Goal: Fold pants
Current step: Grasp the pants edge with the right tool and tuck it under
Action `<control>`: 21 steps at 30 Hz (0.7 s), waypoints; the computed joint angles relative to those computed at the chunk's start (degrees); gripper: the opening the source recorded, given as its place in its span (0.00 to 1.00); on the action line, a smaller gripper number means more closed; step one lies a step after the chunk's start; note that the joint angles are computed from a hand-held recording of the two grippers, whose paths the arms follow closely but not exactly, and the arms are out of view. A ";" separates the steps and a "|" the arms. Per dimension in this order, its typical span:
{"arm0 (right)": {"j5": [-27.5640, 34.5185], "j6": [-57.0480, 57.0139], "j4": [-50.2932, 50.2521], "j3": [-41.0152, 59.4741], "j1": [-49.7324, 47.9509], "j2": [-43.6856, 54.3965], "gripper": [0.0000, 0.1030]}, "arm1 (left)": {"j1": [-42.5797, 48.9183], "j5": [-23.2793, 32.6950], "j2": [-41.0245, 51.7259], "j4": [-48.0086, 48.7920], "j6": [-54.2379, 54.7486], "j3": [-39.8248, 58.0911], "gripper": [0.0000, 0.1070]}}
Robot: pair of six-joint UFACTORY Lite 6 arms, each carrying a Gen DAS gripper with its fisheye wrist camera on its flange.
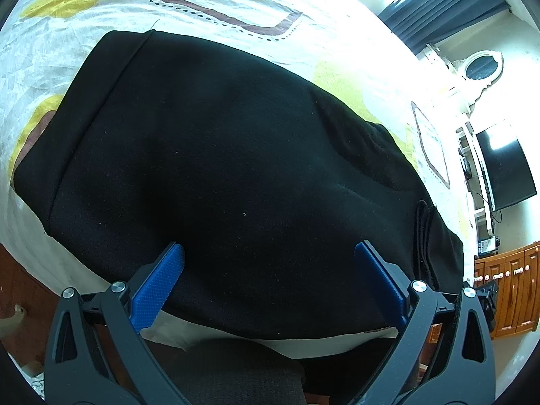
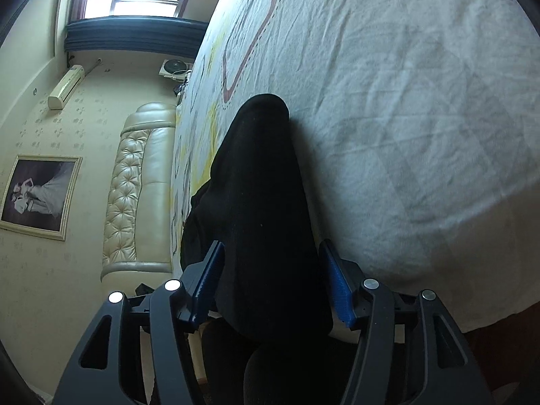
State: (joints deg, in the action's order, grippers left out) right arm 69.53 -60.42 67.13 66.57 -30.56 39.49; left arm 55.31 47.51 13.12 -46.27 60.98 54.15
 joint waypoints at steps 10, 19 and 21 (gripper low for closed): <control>-3.27 -1.46 -3.68 -3.86 -0.76 -2.63 0.37 | 0.60 0.86 -0.15 0.46 0.10 0.34 0.94; -6.18 0.24 -2.52 -6.19 0.62 -5.93 0.42 | -0.32 0.65 0.06 1.53 1.01 0.94 0.94; -8.94 1.56 -1.96 -8.60 1.22 -10.26 0.57 | -0.42 0.34 0.00 1.45 2.63 0.61 0.94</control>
